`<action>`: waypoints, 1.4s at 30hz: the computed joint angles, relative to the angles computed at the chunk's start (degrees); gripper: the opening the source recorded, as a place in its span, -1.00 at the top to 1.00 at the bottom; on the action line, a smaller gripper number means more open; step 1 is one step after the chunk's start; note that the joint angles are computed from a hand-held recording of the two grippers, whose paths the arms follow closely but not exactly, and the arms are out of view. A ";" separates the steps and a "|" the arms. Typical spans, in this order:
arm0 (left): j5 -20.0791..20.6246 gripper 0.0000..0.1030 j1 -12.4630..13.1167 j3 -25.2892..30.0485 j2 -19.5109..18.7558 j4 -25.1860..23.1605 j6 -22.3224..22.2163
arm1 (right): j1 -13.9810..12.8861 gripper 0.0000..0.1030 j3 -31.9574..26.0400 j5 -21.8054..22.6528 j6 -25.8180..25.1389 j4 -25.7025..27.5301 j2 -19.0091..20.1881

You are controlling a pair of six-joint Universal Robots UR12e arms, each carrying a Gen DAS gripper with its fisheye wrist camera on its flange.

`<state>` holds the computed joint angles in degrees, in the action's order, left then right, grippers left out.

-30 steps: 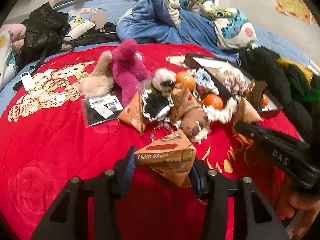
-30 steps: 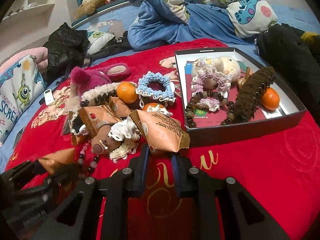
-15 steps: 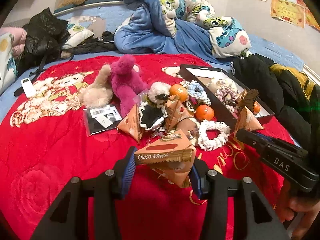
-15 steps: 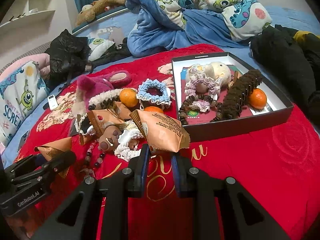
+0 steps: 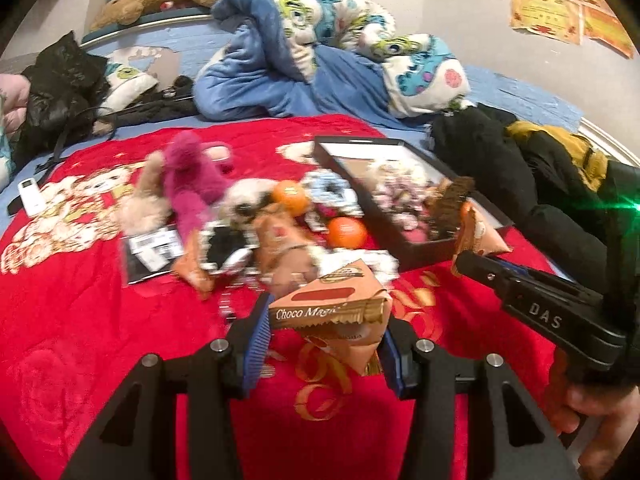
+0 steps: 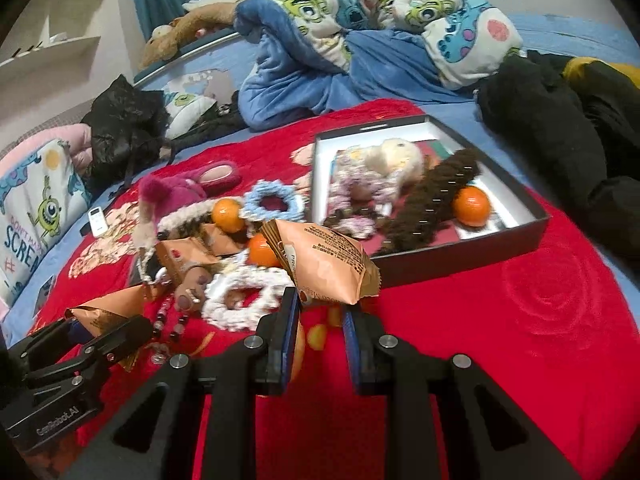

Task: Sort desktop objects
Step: 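Carry the Choco Magic packet and wrapped snack over the black box with both grippers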

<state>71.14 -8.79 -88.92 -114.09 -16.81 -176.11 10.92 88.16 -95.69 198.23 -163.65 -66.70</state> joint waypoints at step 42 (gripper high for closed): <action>-3.78 0.04 -4.97 14.55 -9.12 -3.64 -2.79 | -4.89 0.58 2.00 -6.95 6.39 -7.99 -0.48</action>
<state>67.36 -13.76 -74.37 -123.21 -20.45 -178.89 6.03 90.16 -102.64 204.63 -171.64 -67.19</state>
